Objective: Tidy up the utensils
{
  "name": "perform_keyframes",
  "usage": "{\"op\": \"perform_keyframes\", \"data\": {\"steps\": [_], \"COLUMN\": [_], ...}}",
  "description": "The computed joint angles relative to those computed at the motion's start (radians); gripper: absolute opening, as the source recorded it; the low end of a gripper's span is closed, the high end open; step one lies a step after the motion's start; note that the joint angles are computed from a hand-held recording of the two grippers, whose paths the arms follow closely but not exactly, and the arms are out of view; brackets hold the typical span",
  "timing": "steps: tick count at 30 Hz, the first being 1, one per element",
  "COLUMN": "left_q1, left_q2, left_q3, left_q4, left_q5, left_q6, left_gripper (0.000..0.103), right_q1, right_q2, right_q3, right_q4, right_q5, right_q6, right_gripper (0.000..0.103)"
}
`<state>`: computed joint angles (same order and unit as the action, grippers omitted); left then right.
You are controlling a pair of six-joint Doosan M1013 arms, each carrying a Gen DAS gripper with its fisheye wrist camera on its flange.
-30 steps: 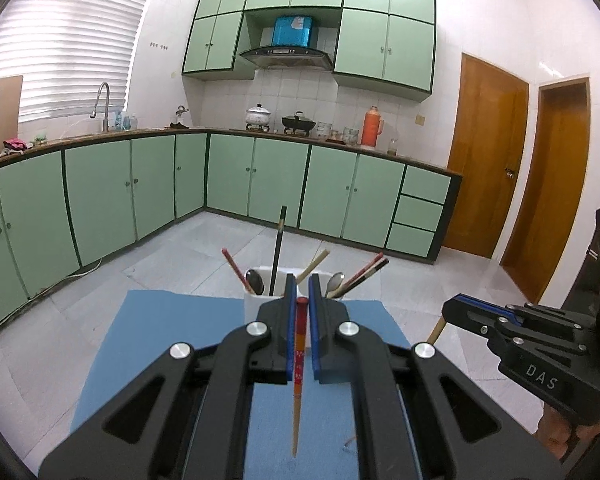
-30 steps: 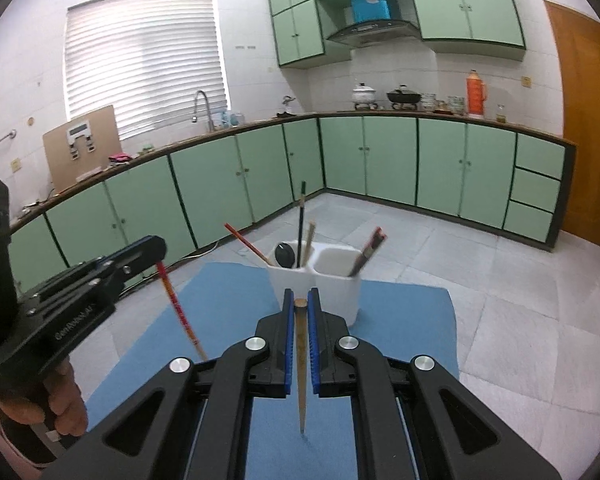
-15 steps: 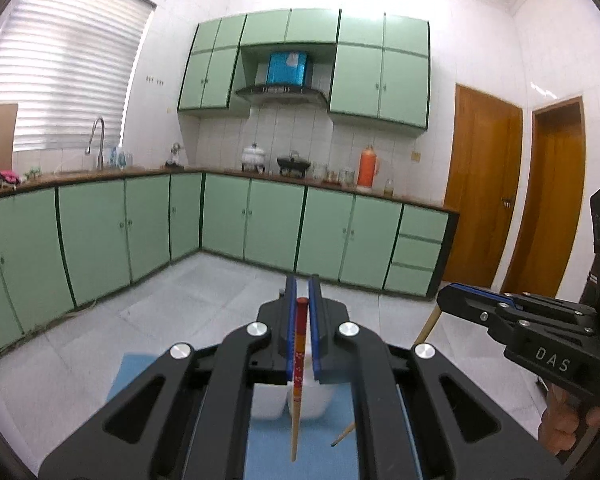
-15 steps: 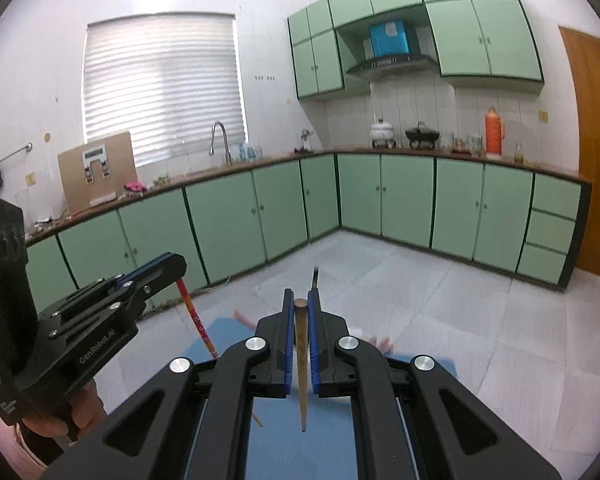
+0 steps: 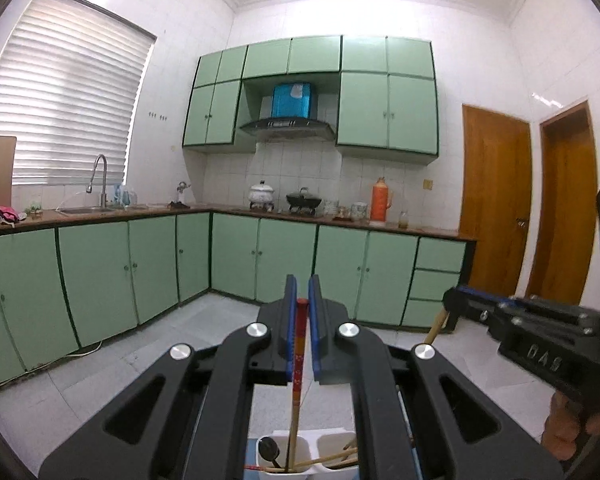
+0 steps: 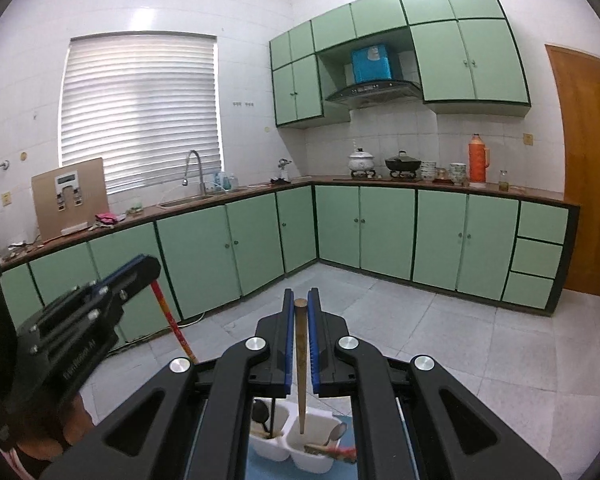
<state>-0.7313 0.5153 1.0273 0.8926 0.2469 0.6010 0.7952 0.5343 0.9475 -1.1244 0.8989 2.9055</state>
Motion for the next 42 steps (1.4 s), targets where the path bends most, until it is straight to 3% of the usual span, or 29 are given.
{"op": "perform_keyframes", "data": {"steps": [7,16,19,21,25,27,33,38,42], "left_q1": [0.004,0.020,0.025,0.027,0.030,0.032,0.020,0.002,-0.010], "left_q2": [0.078,0.111,0.099,0.090,0.063,0.041,-0.024,-0.094,-0.137], "left_q3": [-0.069,-0.083,-0.063,-0.049,-0.015,0.015,0.109,0.211,0.270], "left_q4": [-0.131,-0.334,-0.360,-0.338,-0.307,-0.280,-0.092,0.080,0.091], "left_q5": [0.060,0.117,0.115,0.104,0.089,0.074,0.056,0.054,0.070], "left_q6": [0.140,0.337,0.354,0.326,0.282,0.245,0.067,-0.088,-0.100], "left_gripper": [0.005,0.006,0.018,0.033,0.038,0.045,0.067,0.079,0.086], "right_q1": [-0.035,-0.044,-0.040,-0.035,-0.022,-0.012,0.022,0.063,0.099], "right_q2": [0.033,0.055,0.052,0.045,0.023,0.011,-0.034,-0.058,-0.075], "right_q3": [0.011,0.023,0.031,0.042,0.070,0.087,0.148,0.190,0.225], "right_q4": [0.050,0.137,0.129,0.112,0.064,0.036,-0.057,-0.112,-0.136], "right_q5": [-0.020,-0.021,-0.010,-0.003,0.017,0.025,0.058,0.099,0.127], "right_q6": [0.029,-0.009,0.007,0.032,0.073,0.106,0.210,0.269,0.319], "right_gripper": [0.006,0.007,0.018,0.026,0.035,0.038,0.051,0.062,0.070]}}
